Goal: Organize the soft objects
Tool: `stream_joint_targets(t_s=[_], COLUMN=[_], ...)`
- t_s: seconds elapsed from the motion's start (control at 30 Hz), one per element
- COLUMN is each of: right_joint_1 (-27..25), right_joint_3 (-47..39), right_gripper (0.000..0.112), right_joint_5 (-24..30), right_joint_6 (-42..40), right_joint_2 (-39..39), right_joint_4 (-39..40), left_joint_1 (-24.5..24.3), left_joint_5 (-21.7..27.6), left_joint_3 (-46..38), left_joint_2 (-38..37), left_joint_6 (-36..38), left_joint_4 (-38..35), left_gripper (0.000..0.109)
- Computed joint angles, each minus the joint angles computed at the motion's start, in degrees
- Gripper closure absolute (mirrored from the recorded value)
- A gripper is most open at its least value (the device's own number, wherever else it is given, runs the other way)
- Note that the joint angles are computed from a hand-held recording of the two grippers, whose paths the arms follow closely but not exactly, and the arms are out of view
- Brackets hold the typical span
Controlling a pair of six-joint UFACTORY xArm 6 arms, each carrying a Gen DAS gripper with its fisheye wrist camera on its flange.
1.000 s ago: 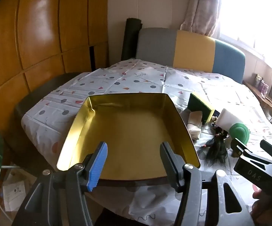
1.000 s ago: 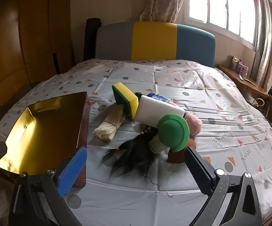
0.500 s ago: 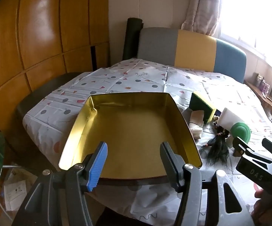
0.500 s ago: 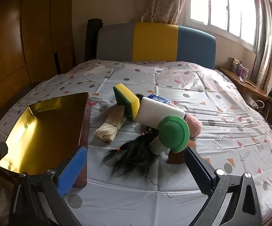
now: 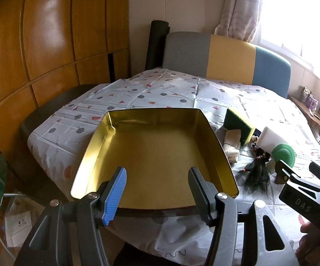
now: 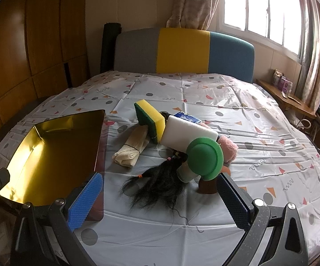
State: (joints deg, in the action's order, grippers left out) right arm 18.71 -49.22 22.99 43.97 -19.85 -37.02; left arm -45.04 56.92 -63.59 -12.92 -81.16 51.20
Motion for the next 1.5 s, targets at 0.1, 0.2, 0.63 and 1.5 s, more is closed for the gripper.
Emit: stream_joint_targets(t_s=[0.1,0.2,0.63,1.5], right_joint_1=[0.11,0.16,0.34,0.35], right_joint_3=[0.03,-0.03,-0.06,0.02], right_gripper=[0.009,0.009,0.009,0.009], right_joint_5=[0.03,-0.10,-0.19,-0.11], right_joint_6=[-0.04,0.06,0.40,0.69], right_joint_2=[-0.11,-0.07,-0.05,-0.09], right_joint_4=[-0.10,-0.28,-0.88,-1.21], left_joint_1=[-0.06,-0.02,-0.14,-0.03], left_joint_5=[0.15,0.12,0.23,0.20], left_joint_3=[-0.01,-0.01,0.06,0.38], left_joint_2=[-0.03,-0.07,-0.23,-0.72], left_joint_6=[0.06,0.18,0.06,0.36], left_joint_4=[-0.12,-0.14,-0.26,-0.66], left_gripper=[0.050,0.050,0.050,0.050])
